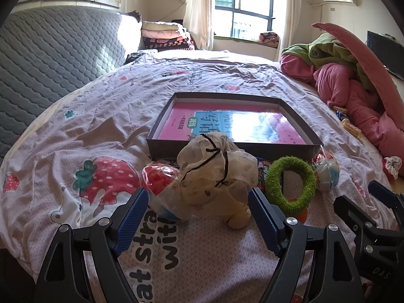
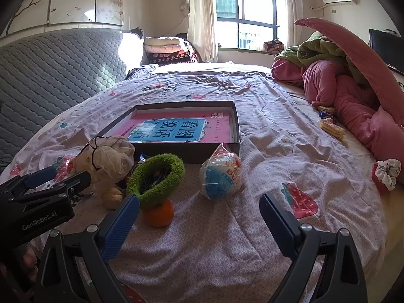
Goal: Organize objects
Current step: 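Grasp the cream drawstring bag with the left tool while the right tool grasps the wrapped blue ball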
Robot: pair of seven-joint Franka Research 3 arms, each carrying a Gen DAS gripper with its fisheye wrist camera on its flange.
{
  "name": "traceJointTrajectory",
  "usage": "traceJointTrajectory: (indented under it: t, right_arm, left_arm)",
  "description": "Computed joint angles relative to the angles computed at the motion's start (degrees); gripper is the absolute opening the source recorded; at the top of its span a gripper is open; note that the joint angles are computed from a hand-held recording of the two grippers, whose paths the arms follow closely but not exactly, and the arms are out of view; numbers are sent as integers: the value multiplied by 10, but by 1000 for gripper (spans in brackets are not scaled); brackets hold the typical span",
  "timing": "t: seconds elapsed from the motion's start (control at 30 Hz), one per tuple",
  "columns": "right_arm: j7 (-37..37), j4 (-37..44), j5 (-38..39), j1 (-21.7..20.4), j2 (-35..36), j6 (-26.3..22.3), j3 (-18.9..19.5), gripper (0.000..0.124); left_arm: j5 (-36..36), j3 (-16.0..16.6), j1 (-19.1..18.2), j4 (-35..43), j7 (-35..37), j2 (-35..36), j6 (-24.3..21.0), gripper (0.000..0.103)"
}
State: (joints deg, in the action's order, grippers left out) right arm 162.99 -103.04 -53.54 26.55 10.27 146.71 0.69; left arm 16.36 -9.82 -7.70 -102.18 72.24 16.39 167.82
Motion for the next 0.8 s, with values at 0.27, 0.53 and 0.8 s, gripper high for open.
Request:
traceJointTrajectory:
  t: [0.27, 0.53, 0.8]
  right_arm:
    - [4, 14, 9, -11, 9, -8, -8, 96]
    - [-27, 49, 49, -11, 37, -18, -19, 96]
    - [-41, 78, 103, -16, 60, -21, -34, 94]
  left_arm:
    - [-4, 0, -3, 40, 5, 25, -12, 82]
    - [-6, -3, -4, 88, 10, 56, -36, 82]
    - [-26, -11, -4, 145, 34, 94, -74, 82]
